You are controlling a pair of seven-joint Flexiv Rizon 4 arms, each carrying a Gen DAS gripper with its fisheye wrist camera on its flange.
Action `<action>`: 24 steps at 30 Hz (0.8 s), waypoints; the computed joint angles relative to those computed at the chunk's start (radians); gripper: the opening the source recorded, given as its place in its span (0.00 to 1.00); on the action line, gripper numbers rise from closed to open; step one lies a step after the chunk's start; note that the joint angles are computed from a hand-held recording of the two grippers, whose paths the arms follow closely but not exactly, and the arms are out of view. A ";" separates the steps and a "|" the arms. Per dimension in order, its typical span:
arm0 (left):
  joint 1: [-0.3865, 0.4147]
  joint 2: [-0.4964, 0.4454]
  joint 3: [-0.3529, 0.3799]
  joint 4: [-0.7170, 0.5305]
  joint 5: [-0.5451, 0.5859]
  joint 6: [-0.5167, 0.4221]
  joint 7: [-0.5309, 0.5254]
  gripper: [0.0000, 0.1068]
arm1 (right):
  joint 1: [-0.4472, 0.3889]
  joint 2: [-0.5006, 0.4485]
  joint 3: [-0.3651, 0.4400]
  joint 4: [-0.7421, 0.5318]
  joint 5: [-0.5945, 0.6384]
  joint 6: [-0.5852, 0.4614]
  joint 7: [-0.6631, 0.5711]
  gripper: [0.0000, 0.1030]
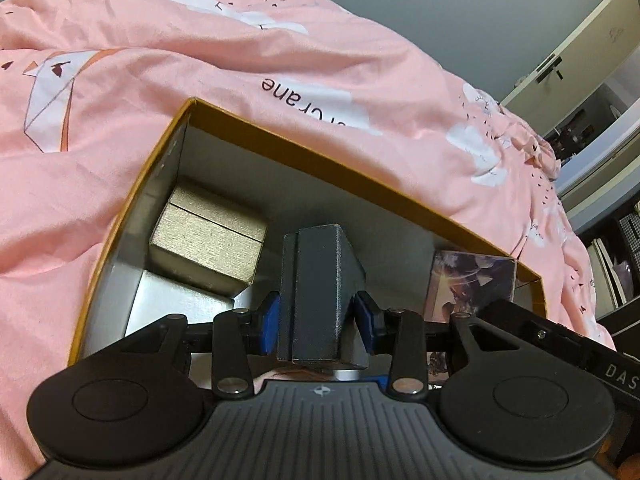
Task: Organize objects
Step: 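Carry the black box and PHOTO CARD box over the orange box and lower them, then lower the PHOTO CARD box into the orange box with the right gripper and open it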
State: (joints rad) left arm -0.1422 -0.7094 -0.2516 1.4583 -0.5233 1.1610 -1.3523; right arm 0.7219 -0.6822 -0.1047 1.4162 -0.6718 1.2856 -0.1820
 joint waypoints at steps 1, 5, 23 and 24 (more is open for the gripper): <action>-0.010 -0.003 0.018 -0.011 0.017 -0.011 -0.009 0.42 | -0.003 -0.005 0.005 -0.006 0.005 -0.008 -0.004 0.23; -0.065 -0.006 0.105 -0.052 0.138 -0.038 -0.057 0.42 | 0.004 -0.030 0.010 -0.047 -0.001 -0.077 -0.041 0.23; -0.059 0.064 0.111 0.021 0.203 -0.012 0.030 0.35 | 0.049 -0.036 -0.033 -0.060 -0.054 -0.223 0.052 0.23; -0.052 0.066 0.100 0.030 0.194 -0.007 0.033 0.35 | 0.043 -0.036 -0.028 -0.056 -0.059 -0.221 0.070 0.23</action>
State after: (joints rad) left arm -0.1945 -0.6431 -0.1511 1.4884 -0.3289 1.1544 -1.3190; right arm 0.7651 -0.7180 -0.1327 1.3603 -0.7312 1.0646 -0.1117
